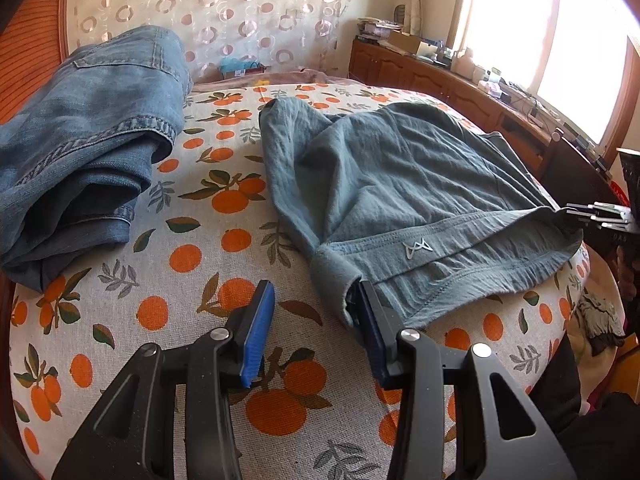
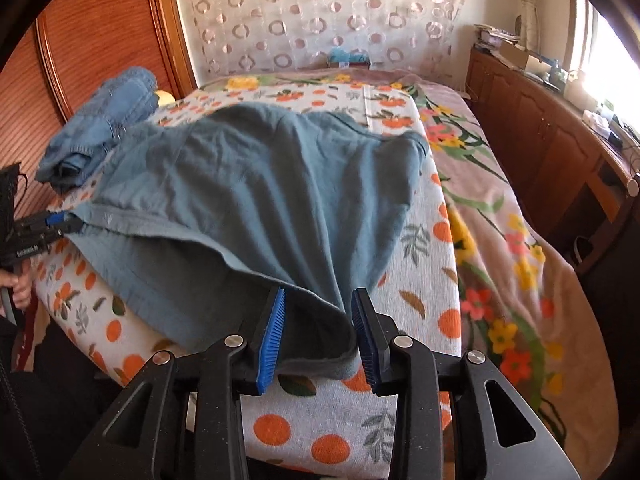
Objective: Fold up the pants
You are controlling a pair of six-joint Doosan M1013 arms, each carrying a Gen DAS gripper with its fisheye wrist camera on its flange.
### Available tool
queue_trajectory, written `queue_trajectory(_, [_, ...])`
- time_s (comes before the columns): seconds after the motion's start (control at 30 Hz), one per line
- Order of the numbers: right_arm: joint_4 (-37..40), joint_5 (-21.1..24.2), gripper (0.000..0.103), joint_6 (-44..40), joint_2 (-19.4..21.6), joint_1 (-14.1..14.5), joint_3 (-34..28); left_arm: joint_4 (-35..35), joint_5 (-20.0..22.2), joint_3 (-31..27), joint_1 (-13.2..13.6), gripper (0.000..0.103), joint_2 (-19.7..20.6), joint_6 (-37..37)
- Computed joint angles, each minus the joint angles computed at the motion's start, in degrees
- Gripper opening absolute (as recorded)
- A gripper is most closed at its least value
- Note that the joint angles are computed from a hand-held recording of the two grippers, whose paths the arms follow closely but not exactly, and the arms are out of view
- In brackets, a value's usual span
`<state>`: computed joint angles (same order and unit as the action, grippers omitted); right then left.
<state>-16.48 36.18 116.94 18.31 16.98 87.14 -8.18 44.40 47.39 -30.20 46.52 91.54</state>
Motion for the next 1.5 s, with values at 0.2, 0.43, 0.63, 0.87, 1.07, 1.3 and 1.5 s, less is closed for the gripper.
queue_trajectory(0.2, [-0.62, 1.19, 0.024, 1.35, 0.48, -0.37, -0.42, -1.87, -0.04, -0.47, 0.10, 0.025, 0.22, 1.25])
queue_trajectory(0.43, [-2.33, -2.26, 0.005, 1.94, -1.33, -0.25, 1.40, -1.53, -1.42, -0.32, -0.19, 0.005, -0.48, 1.03])
queue_trajectory(0.63, [-7.31, -6.59, 0.004, 5.49, -4.14, -0.01, 2.83, -0.52, -4.26, 0.26, -0.19, 0.004, -2.37, 0.46])
queue_trajectory(0.87, [-19.75, -7.73, 0.003, 12.54, -7.62, 1.16, 2.36, -0.60, -8.63, -1.75, -0.35, 0.004, -5.05, 2.50])
queue_trajectory(1.07, [-34.27, -7.87, 0.003, 21.13, -10.95, 3.03, 2.29, 0.72, -10.47, -5.61, -0.57, 0.004, -6.00, 3.22])
queue_trajectory(1.3, [-40.02, -8.54, 0.003, 23.38, -12.27, 3.92, 1.59, -0.10, -11.33, -7.78, -0.26, 0.004, -6.19, 4.99])
queue_trajectory(1.5, [-32.85, -9.13, 0.003, 14.20, -8.27, 2.10, -1.31, 3.17, -5.19, -16.60, 0.46, 0.004, -0.63, 2.13])
